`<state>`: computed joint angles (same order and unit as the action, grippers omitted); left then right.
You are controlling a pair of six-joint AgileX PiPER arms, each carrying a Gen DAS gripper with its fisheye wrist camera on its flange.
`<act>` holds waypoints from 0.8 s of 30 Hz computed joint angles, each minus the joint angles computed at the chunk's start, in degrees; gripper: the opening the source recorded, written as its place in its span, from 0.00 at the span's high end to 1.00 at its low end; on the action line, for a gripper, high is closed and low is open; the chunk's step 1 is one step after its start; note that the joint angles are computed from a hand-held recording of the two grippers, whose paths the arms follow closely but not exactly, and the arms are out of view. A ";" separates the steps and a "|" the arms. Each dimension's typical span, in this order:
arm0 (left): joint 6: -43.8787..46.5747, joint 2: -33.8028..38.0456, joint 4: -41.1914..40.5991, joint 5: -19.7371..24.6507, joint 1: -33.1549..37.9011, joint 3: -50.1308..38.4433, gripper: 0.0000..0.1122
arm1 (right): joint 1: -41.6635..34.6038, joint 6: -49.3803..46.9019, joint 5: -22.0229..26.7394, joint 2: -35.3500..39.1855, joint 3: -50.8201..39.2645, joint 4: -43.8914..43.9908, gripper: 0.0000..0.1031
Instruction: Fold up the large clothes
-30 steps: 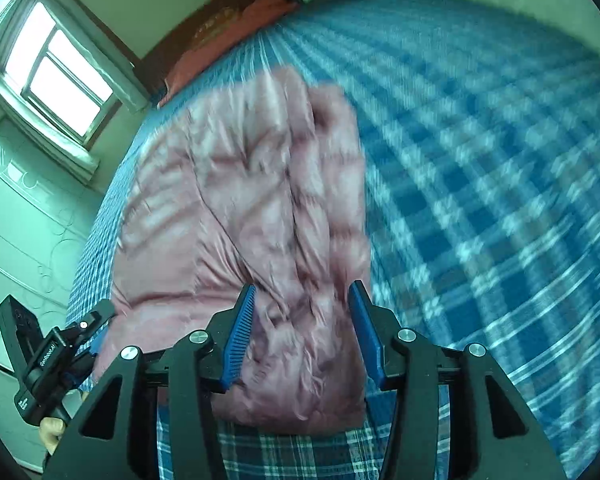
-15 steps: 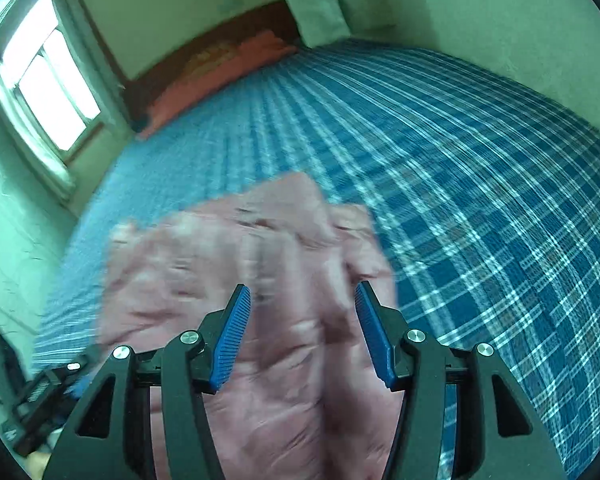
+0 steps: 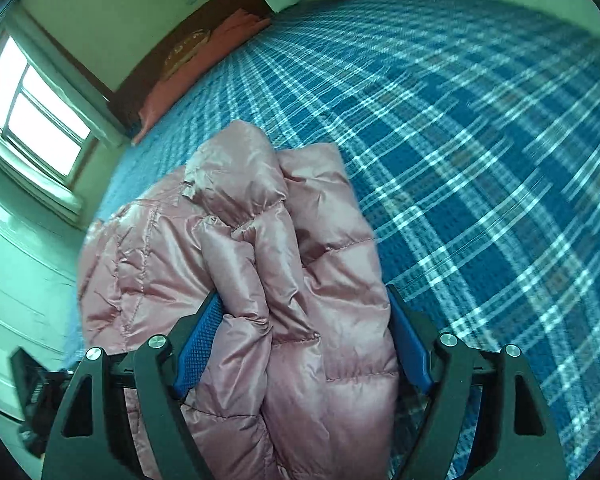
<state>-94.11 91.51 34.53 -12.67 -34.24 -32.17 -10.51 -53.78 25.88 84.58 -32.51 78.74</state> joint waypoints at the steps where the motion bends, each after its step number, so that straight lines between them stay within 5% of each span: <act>1: -0.46 0.27 0.86 -0.46 0.22 -0.05 0.19 | -1.09 -3.34 2.14 0.71 0.27 2.78 0.24; 9: -1.80 2.01 5.10 -4.27 0.75 -0.64 0.18 | -5.29 -15.50 13.77 4.22 1.62 8.94 0.25; 13: -4.08 3.57 8.15 -5.69 0.46 -2.37 0.32 | -4.86 -18.94 14.75 5.77 1.71 9.98 0.37; 21: -0.44 4.43 4.49 -1.75 -2.75 -5.54 0.44 | -3.41 -21.68 16.79 8.32 0.80 11.85 0.47; 24: 2.53 4.14 1.34 -0.14 -4.05 -6.41 0.50 | -4.65 -23.82 22.18 11.93 0.34 14.45 0.59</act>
